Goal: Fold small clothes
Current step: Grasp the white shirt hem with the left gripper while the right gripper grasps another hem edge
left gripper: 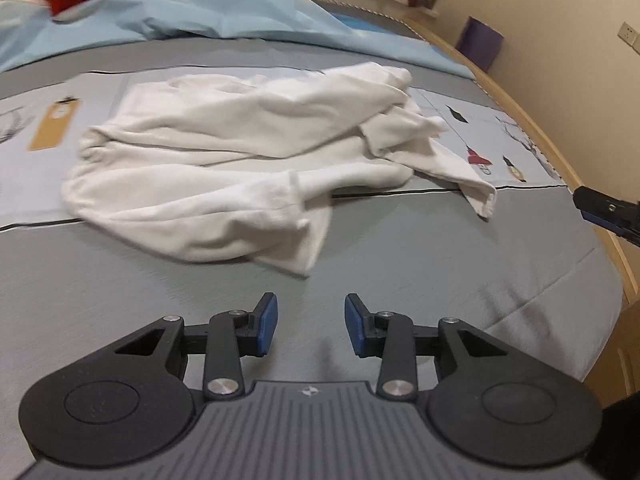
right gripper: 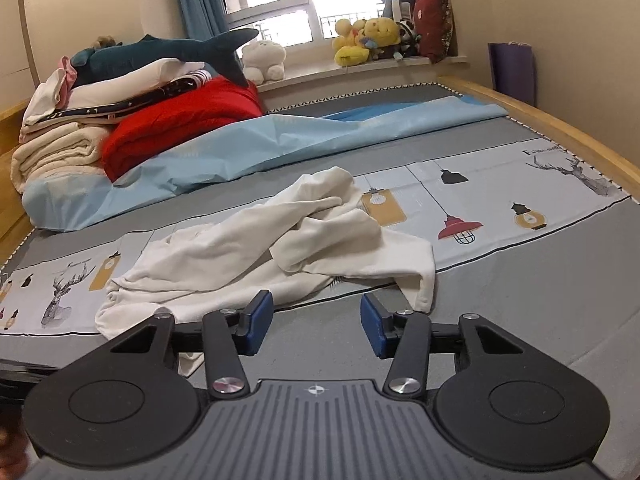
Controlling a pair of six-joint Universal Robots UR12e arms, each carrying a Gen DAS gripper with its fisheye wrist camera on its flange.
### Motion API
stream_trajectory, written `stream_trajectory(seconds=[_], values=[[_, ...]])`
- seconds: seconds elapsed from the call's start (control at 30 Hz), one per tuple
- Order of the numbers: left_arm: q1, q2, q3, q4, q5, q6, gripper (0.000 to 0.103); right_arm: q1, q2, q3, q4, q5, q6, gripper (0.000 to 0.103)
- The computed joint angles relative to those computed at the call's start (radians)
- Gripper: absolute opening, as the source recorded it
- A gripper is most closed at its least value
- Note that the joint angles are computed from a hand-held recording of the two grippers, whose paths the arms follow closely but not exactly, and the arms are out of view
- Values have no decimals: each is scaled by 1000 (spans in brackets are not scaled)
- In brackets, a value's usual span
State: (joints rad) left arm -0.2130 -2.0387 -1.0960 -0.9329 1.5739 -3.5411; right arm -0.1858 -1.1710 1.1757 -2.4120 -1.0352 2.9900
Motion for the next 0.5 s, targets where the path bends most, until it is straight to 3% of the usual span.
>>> stream_trajectory(seconds=[0.07,0.2,0.27,0.3,0.33,0.4,0.5], values=[[-8,-37,36,21,31,-20,51,-3,5,-9,19,12,6,50],[-14,-94,91,51,146,-131,51,-5,9,-20,40,16,17,51],[-13,-110,112,26,198,-193,39,-5,11,-24,47,13,16,51],[-12,-114,123,0,214,-209,17,-5,11,-25,46,11,11,51],[-9,-113,128,-23,221,-221,3,-4,11,-25,43,8,8,51],[-7,-96,114,-20,227,-211,3,-4,12,-26,37,-2,8,51],[-10,-52,70,2,251,-123,3,-5,14,-27,25,-22,47,50]])
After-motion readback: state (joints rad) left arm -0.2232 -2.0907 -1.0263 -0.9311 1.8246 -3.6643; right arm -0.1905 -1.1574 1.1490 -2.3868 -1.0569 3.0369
